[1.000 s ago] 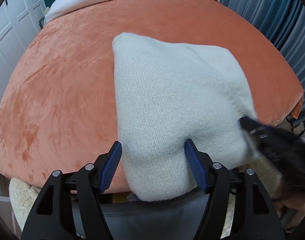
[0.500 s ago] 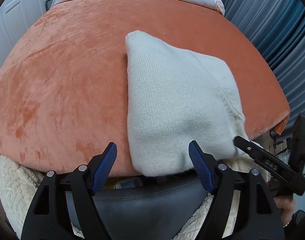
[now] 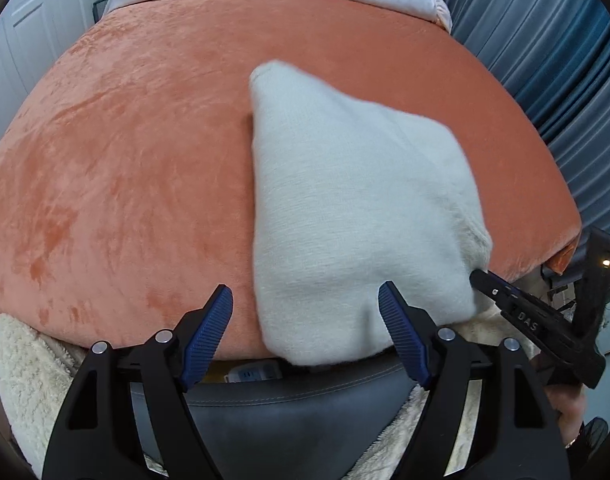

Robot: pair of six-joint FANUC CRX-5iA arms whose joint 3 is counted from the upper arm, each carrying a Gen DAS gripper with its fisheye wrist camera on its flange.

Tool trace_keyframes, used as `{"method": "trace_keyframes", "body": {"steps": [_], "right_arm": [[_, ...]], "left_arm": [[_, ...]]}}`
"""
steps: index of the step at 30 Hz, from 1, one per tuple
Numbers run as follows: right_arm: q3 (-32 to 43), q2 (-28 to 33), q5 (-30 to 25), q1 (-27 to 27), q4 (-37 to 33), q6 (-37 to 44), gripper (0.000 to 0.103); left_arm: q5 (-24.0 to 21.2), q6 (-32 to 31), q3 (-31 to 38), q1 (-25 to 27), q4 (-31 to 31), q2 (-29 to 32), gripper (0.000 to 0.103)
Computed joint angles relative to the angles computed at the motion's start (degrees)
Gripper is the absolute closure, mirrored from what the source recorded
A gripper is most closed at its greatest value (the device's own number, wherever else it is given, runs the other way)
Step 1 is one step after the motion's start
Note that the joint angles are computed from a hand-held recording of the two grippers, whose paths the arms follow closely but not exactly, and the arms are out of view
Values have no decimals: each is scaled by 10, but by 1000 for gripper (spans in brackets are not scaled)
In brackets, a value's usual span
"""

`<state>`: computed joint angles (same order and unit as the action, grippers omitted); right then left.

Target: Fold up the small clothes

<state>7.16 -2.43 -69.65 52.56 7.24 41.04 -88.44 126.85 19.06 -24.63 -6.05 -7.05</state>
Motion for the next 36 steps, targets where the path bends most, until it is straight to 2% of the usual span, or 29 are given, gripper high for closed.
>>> {"method": "trace_keyframes", "body": {"steps": [1,3,4,8,10,14,18,21,23,25,27,29,31,33,36], "right_arm": [[-2,-6,5,4,12,-12,62],[-7,-15,19,10,32,-33,39],[-9,-16,26,8,34,-35,33],[24,15,4,-23,-29,4,31],[43,35,-3,-43,-68,24,29],[37,47,23,-51,-104,21,20],[32,49,57,-88,-193,32,15],[37,54,62,-95,-206,35,15],[42,58,63,-92,-200,39,18],[47,62,69,-89,-205,40,29],[54,68,69,-84,-200,35,32],[52,64,73,-81,-197,33,41],[45,56,80,-70,-181,23,59],[34,43,91,-58,-163,14,64],[35,38,98,-69,-180,23,64]], "left_arm": [[5,0,1,0,0,0,22],[17,5,1,1,-3,1,17],[20,6,2,6,0,6,16],[29,5,-8,35,31,24,16],[44,1,-25,51,56,27,12],[70,-6,-47,63,81,33,6],[57,-8,-20,45,52,62,5],[44,-3,-3,40,47,77,5],[37,-4,2,44,53,80,5],[32,-9,6,48,60,84,5],[27,-14,8,54,68,86,5],[21,-21,14,56,76,89,9],[21,-33,19,58,84,90,16],[31,-45,13,65,99,82,19],[65,-66,-34,95,142,53,18]]}}
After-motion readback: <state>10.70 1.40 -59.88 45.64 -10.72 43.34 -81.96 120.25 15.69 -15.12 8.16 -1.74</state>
